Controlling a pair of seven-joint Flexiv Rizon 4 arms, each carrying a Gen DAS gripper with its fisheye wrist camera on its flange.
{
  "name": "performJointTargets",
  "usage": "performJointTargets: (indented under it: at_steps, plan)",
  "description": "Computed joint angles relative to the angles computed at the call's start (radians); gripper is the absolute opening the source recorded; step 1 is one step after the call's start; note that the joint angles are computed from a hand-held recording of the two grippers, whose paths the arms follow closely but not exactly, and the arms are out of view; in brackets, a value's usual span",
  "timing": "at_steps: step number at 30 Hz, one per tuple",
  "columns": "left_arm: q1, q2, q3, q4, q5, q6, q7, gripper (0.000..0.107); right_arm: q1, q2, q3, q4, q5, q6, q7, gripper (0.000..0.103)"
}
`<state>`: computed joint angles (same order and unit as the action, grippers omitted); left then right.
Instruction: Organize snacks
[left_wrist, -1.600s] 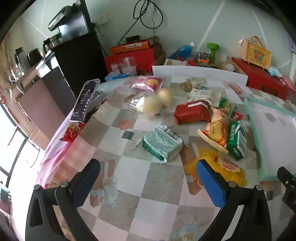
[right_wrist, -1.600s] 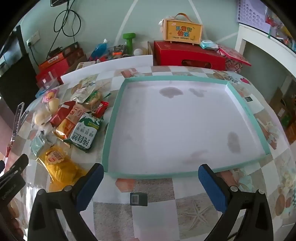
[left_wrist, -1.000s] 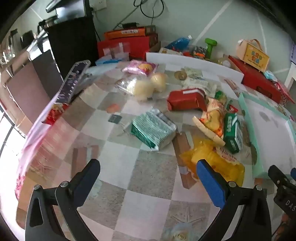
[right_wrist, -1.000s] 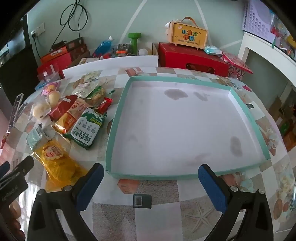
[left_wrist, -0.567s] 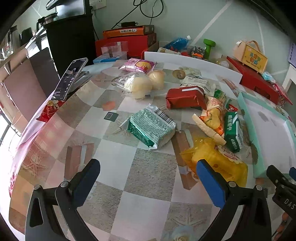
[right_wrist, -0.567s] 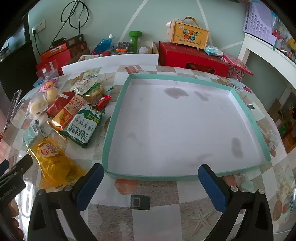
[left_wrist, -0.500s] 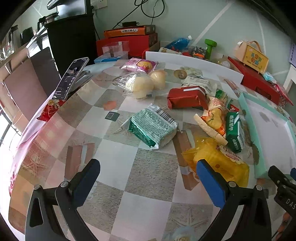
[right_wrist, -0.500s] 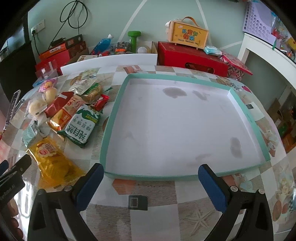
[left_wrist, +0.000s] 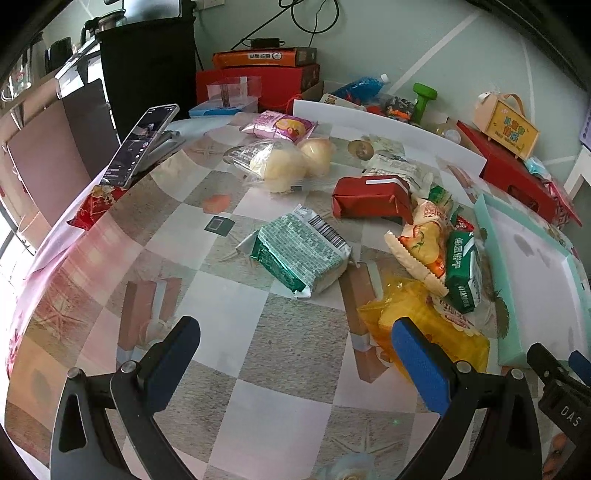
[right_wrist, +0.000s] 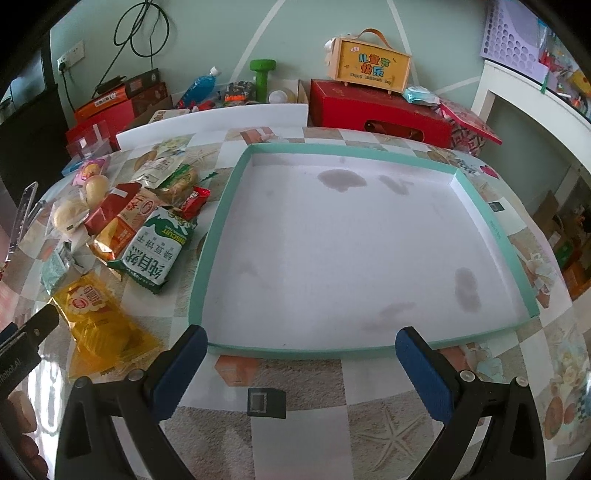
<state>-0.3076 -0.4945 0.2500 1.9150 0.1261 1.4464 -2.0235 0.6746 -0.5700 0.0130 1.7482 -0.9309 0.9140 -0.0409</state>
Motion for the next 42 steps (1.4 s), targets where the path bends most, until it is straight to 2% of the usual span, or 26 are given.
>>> performJointTargets:
  at_steps: [42]
  plan:
    - [-0.001, -0.015, -0.005, -0.030, 0.049, -0.051, -0.010, 0.103, -0.001, -0.001, 0.000, 0.003, 0.004, 0.008, 0.002, 0.103]
